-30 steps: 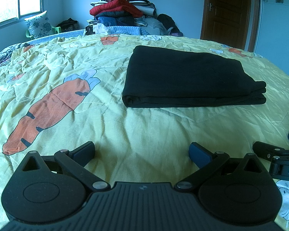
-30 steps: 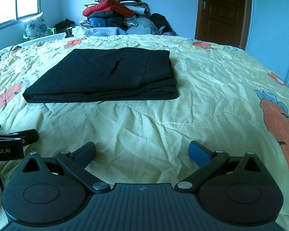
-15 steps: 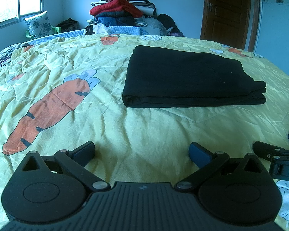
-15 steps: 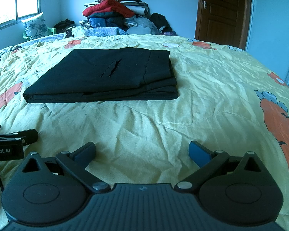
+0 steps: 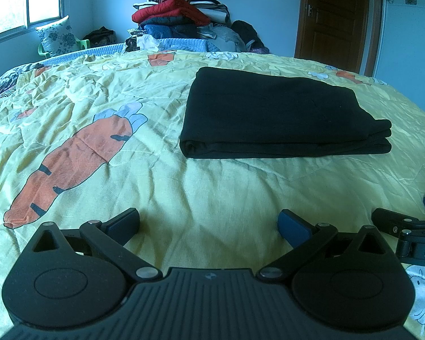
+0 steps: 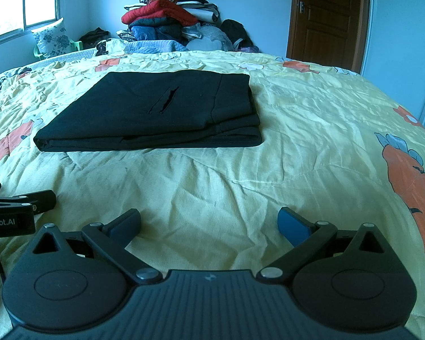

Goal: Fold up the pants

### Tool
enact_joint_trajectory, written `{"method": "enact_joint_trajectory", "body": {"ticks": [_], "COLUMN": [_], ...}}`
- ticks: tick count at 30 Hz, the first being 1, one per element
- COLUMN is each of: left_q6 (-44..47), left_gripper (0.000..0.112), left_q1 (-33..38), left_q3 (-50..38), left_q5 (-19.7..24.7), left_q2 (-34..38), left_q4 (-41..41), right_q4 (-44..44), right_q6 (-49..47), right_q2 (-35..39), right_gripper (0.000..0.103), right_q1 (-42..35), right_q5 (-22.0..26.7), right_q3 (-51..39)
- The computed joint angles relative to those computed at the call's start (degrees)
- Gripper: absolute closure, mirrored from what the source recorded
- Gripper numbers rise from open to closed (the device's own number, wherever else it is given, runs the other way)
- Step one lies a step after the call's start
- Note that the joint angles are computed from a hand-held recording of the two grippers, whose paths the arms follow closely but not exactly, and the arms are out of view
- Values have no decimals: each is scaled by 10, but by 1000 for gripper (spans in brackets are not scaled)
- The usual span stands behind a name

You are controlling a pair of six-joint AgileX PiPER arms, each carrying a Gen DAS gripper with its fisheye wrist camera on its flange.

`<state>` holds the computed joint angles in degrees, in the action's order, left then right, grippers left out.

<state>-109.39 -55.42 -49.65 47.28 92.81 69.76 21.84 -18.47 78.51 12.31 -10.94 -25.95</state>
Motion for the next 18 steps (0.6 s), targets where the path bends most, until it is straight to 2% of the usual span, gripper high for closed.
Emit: {"method": "enact_joint_trajectory", "body": {"ticks": [18], "left_q6": [0], "left_gripper": [9], "left_q1": [0], "left_q3": [0], "left_q5": [0], "left_q2": [0], "left_q4": [0], "right_q4": [3], "right_q6": [-2], "right_q2": [0], "right_gripper": [0], "right_q1": [1], "right_q5": [0], "right_q3": [0]}}
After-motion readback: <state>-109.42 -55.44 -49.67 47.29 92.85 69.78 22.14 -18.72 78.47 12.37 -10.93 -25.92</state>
